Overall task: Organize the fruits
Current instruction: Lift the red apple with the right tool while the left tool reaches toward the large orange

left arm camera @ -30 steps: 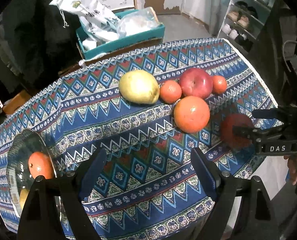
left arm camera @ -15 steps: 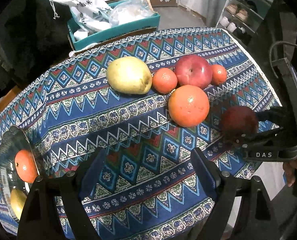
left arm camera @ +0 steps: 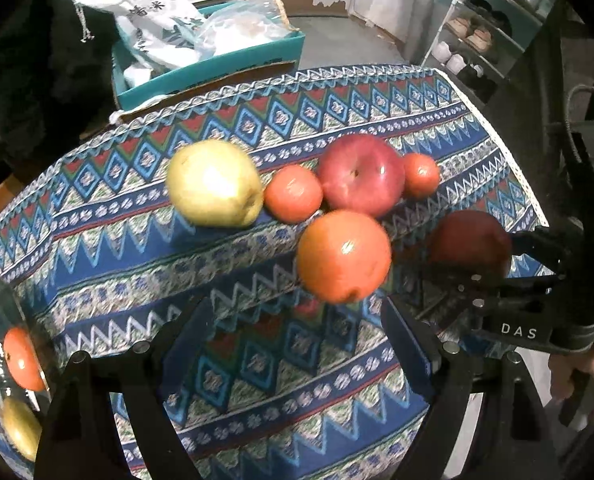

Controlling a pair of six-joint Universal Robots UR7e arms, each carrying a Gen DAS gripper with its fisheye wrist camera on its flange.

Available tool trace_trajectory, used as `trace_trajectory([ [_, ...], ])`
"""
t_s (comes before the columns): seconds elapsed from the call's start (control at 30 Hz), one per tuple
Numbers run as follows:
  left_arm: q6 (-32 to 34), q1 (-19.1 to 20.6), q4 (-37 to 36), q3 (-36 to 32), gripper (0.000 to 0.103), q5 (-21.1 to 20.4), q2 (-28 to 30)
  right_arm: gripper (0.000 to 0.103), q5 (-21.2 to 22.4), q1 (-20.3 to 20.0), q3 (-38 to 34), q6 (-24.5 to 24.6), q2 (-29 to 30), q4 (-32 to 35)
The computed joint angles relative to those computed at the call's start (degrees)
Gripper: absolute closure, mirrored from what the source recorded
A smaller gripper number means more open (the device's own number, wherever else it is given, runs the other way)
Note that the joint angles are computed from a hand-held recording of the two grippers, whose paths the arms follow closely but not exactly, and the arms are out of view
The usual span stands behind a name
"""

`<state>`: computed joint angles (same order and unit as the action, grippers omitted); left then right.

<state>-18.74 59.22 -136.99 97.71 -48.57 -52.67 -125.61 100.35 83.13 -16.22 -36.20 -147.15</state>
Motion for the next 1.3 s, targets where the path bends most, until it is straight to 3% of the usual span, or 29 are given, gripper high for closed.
trace_trajectory([
  [0.3,-0.7,1.3,-0.1,-4.1,0.016,-3.5,4.2,0.031,0.3,-1.4,-0.1,-2.4,-0.7,-4.1],
  [0.83,-1.0,2.9,0.6,-8.2,0.016,-2.7,9.5,0.031,1.4,-2.3,-1.0,-1.6,-0.9,-4.7],
  [0.97,0.1,3.5,0.9,-8.8,0.032,-4.1,9.9,0.031,1.6,-2.2,-1.2,-1.9,-0.7,-4.7],
  [1.3,0.4,2.9,-0.4,-6.5,0.033,-3.1,8.9,0.031,1.7,-1.3,-1.0,-3.1,-0.9,-6.2],
])
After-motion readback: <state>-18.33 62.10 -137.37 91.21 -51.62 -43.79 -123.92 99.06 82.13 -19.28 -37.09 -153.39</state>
